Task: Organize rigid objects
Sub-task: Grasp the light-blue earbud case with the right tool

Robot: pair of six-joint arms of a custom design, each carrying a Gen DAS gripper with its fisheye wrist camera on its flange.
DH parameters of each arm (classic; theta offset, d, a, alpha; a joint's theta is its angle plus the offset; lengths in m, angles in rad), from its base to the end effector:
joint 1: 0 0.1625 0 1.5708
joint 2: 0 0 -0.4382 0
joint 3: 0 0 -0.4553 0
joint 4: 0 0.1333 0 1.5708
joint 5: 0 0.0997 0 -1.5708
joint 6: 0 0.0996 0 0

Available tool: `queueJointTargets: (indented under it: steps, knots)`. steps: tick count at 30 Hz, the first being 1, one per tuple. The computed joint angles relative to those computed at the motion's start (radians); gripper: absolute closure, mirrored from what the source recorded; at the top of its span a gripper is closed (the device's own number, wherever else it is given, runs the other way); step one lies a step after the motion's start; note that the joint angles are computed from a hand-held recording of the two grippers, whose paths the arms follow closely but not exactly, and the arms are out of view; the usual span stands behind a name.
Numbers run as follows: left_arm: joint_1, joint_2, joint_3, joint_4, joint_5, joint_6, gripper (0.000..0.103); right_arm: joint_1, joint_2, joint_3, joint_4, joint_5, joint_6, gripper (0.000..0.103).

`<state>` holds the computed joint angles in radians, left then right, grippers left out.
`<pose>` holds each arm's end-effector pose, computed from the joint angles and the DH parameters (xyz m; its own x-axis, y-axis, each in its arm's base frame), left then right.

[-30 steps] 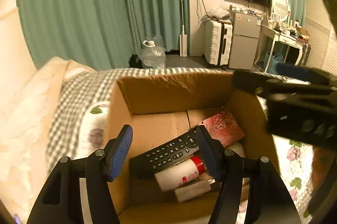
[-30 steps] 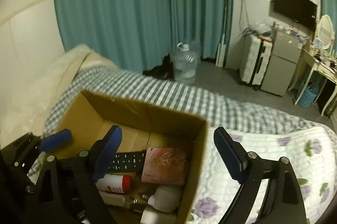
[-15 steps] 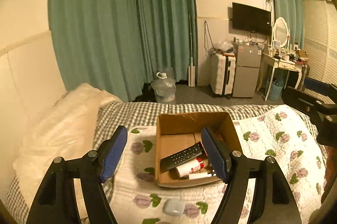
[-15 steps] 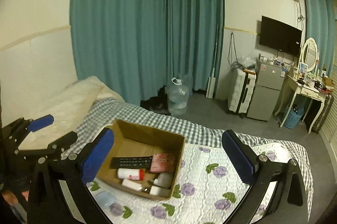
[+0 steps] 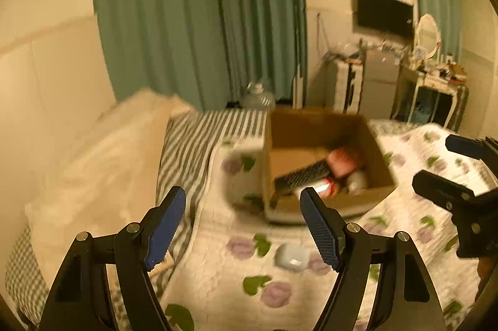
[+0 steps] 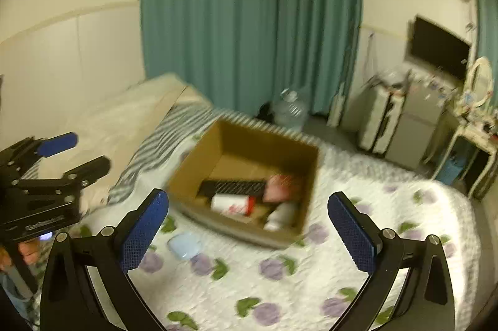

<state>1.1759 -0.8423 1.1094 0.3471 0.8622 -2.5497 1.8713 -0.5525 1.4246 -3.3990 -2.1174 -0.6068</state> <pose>-0.1000 -0.7549 0.2442 -0.6277 0.1318 -0.7672 0.6892 0.5524 -0.4690 0.3126 -0.7332 0.0762 -0.6762 -0.1887 0.7121 -0.6772 0.5396 -0.5002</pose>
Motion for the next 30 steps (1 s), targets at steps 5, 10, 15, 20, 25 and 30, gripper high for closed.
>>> queueJointTargets:
  steps: [5, 10, 15, 20, 25, 30]
  knots:
    - [0.063, 0.082, -0.062, 0.038, -0.046, 0.000, 0.024, -0.043, 0.090, -0.075, 0.117, 0.016, 0.039, 0.000]
    - [0.109, 0.159, -0.148, 0.113, -0.071, -0.034, 0.024, -0.081, 0.180, -0.158, 0.226, 0.024, 0.056, 0.000]
    - [0.135, 0.225, -0.255, 0.230, -0.064, -0.114, 0.024, -0.106, 0.269, -0.271, 0.357, 0.012, 0.092, 0.014]
    - [0.142, 0.239, -0.277, 0.268, -0.059, -0.144, 0.024, -0.128, 0.302, -0.322, 0.418, 0.075, 0.182, 0.017]
    - [0.141, 0.241, -0.279, 0.267, -0.065, -0.148, 0.024, -0.122, 0.341, -0.362, 0.441, 0.044, 0.161, 0.019]
    - [0.140, 0.246, -0.291, 0.262, -0.071, -0.143, 0.024, -0.121, 0.324, -0.325, 0.406, 0.038, 0.155, 0.047]
